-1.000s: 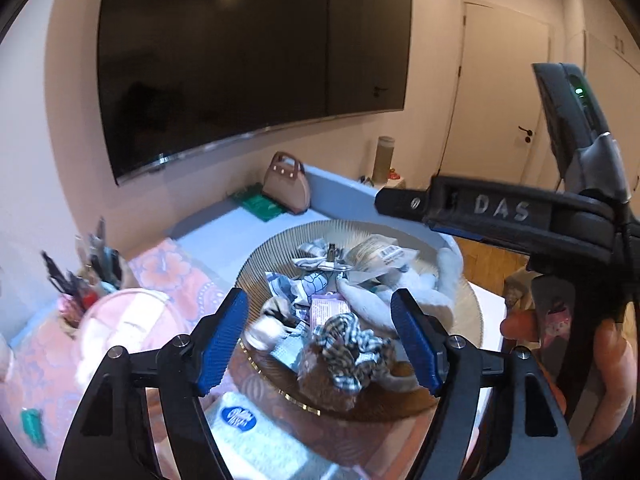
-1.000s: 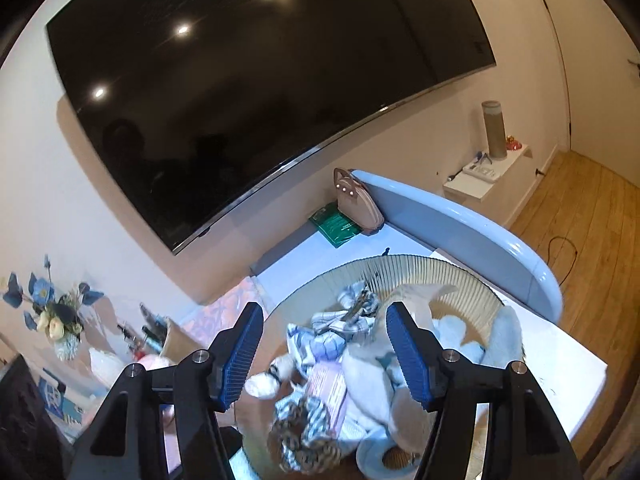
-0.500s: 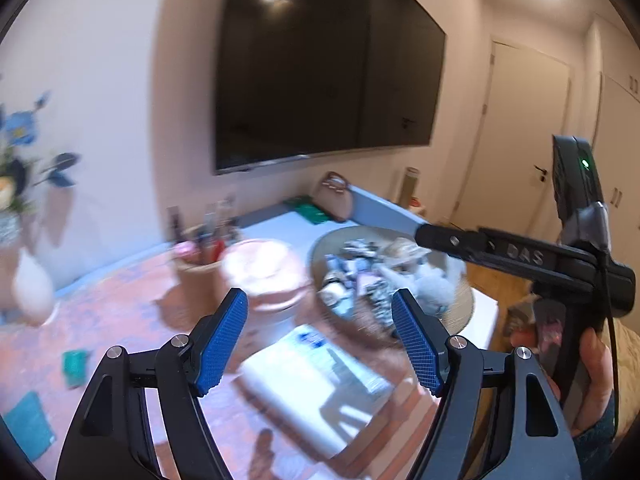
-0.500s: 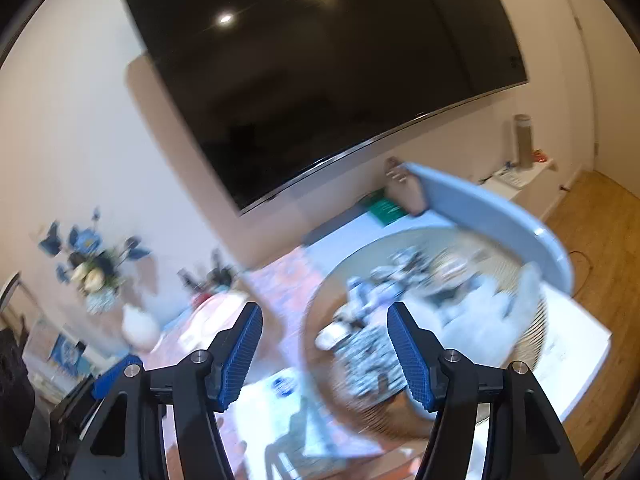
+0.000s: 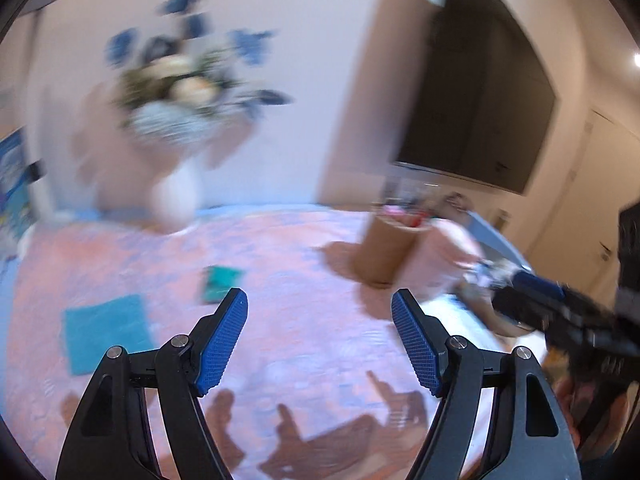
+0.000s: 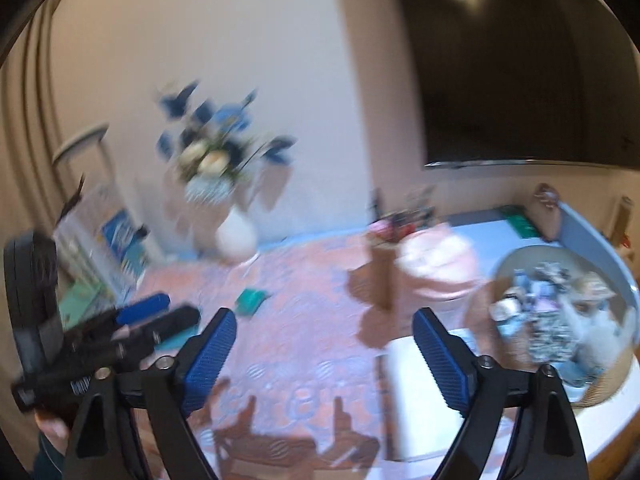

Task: Organize soft objects
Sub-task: 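Move both tools back over the bed toward the teal pouch and green packet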

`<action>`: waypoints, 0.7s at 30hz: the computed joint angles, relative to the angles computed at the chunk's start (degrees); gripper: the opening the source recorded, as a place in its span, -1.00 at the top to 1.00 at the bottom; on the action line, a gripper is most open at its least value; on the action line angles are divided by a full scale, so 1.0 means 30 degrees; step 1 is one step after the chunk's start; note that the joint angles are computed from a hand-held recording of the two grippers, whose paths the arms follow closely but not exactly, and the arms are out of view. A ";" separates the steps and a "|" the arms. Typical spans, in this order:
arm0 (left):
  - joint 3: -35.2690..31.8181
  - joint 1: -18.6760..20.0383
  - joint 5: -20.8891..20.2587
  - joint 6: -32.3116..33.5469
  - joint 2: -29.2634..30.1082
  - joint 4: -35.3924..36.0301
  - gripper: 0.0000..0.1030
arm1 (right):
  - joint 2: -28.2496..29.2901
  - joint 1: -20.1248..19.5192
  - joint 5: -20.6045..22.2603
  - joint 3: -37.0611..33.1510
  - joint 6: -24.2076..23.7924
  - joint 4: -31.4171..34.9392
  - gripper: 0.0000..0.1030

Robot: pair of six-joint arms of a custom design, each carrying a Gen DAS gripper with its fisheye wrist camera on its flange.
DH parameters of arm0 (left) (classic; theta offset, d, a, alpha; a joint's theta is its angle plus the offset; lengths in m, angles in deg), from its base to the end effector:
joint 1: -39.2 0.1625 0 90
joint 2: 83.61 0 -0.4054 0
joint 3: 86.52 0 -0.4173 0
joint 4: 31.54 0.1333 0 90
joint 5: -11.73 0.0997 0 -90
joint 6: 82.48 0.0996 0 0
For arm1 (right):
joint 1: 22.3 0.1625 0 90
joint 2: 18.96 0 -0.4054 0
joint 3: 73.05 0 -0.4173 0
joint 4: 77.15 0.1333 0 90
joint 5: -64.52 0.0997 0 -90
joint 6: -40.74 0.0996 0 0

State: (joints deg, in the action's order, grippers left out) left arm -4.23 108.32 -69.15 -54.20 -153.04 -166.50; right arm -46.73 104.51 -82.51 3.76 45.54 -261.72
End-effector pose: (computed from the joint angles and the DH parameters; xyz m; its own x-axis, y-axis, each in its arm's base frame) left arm -0.1052 -0.6941 0.4188 -0.6958 0.6156 -0.3700 0.7172 0.5676 -0.4044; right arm 0.4837 -0.5633 0.0694 -0.8268 0.1997 0.5259 -0.3518 0.5461 -0.7603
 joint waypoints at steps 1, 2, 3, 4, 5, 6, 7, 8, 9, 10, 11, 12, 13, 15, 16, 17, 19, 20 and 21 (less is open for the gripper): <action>-0.0059 0.0079 0.0898 0.0055 0.0103 -0.0506 -0.42 | 0.0222 -0.0195 0.0513 -0.0251 0.0426 0.0719 -0.79; -0.0032 0.0113 0.1996 0.0338 0.0225 -0.1100 -0.42 | 0.0449 -0.0434 0.1091 -0.0511 0.0935 0.1492 -0.79; -0.0007 0.0171 0.2932 0.0702 0.0355 -0.1599 -0.42 | 0.0669 -0.0775 0.1835 -0.0724 0.1584 0.2323 -0.79; -0.0051 0.0341 0.3671 0.1064 0.0506 -0.1988 -0.42 | 0.0816 -0.1050 0.2424 -0.0856 0.2073 0.2874 -0.79; -0.0336 0.0609 0.4092 0.1157 0.0754 -0.1970 -0.42 | 0.1073 -0.1376 0.3051 -0.1068 0.2617 0.3449 -0.79; -0.0652 0.0884 0.4307 0.1016 0.0966 -0.1708 -0.42 | 0.1422 -0.1743 0.3555 -0.1353 0.3218 0.4101 -0.79; -0.1072 0.1229 0.4434 0.0796 0.1234 -0.1281 -0.42 | 0.1648 -0.1910 0.3728 -0.1555 0.3435 0.4377 -0.79; -0.1522 0.1566 0.4673 0.0595 0.1542 -0.0879 -0.42 | 0.1934 -0.2102 0.3861 -0.1750 0.3617 0.4627 -0.79; -0.1774 0.1823 0.4990 0.0442 0.1747 -0.0685 -0.42 | 0.2302 -0.2285 0.3859 -0.2058 0.3710 0.4936 -0.79; -0.2041 0.2107 0.5290 0.0347 0.1982 -0.0559 -0.41 | 0.2553 -0.2393 0.3759 -0.2283 0.3723 0.5175 -0.79; -0.2259 0.2427 0.5421 0.0346 0.2163 -0.0492 -0.39 | 0.2953 -0.2508 0.3441 -0.2684 0.3654 0.5604 -0.79; -0.2470 0.2726 0.5471 0.0300 0.2323 -0.0394 -0.38 | 0.3191 -0.2559 0.3219 -0.2909 0.3537 0.5767 -0.79; -0.2512 0.2922 0.5459 0.0229 0.2343 -0.0282 -0.38 | 0.3435 -0.2607 0.3013 -0.3153 0.3380 0.5860 -0.79; -0.3062 0.3334 0.5397 -0.0127 0.2687 0.0208 -0.38 | 0.4021 -0.2673 0.2514 -0.3759 0.3067 0.6025 -0.79; -0.3300 0.3571 0.5087 -0.0328 0.2792 0.0474 -0.38 | 0.4252 -0.2713 0.2422 -0.3989 0.2902 0.6001 -0.79; -0.3486 0.3710 0.4893 -0.0368 0.2903 0.0624 -0.38 | 0.4397 -0.2737 0.2331 -0.4127 0.2788 0.6027 -0.79; -0.3842 0.3882 0.4572 -0.0693 0.3093 0.1119 -0.38 | 0.4492 -0.2753 0.2129 -0.4244 0.2753 0.6453 -0.79; -0.3925 0.3903 0.4437 -0.0801 0.3134 0.1345 -0.39 | 0.4440 -0.2840 0.2267 -0.4168 0.3018 0.6889 -0.79; -0.3956 0.3919 0.4423 -0.0812 0.3193 0.1394 -0.41 | 0.4379 -0.2903 0.2336 -0.4127 0.3294 0.7114 -0.79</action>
State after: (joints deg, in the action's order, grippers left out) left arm -16.10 120.07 -55.88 -56.64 -143.46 -162.32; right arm -33.59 95.80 -75.50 -8.62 55.43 -240.38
